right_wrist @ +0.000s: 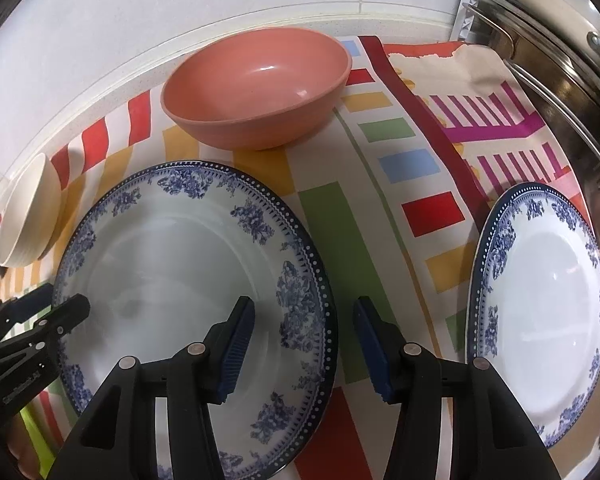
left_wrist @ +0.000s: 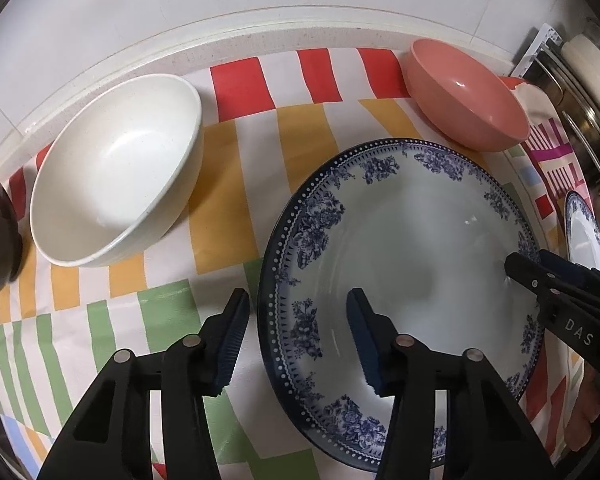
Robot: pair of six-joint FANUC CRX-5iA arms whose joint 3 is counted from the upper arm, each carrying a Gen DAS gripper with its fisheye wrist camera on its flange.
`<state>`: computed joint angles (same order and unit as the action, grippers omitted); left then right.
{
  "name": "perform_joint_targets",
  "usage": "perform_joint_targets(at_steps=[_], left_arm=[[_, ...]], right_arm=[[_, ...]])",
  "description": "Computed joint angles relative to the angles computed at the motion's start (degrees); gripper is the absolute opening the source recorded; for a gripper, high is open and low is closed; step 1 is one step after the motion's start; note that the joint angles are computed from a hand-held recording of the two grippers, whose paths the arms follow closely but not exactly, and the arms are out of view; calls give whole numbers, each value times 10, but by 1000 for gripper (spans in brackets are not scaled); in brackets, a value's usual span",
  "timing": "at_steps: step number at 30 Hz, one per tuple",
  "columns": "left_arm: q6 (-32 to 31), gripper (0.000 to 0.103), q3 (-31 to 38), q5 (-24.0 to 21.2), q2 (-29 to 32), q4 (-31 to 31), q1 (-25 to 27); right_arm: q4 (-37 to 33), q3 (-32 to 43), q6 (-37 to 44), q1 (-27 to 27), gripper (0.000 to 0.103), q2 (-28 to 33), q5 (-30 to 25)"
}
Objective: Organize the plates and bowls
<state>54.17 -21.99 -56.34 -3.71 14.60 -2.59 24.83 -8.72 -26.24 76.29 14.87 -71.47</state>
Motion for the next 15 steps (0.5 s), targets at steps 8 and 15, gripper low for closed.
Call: perform_joint_targets(at_steps=[8, 15], left_arm=[[7, 36, 0, -6, -1, 0, 6], [10, 36, 3, -12, -6, -8, 9]], right_arm=[[8, -12, 2, -6, 38, -7, 12], [11, -12, -23, -4, 37, -8, 10]])
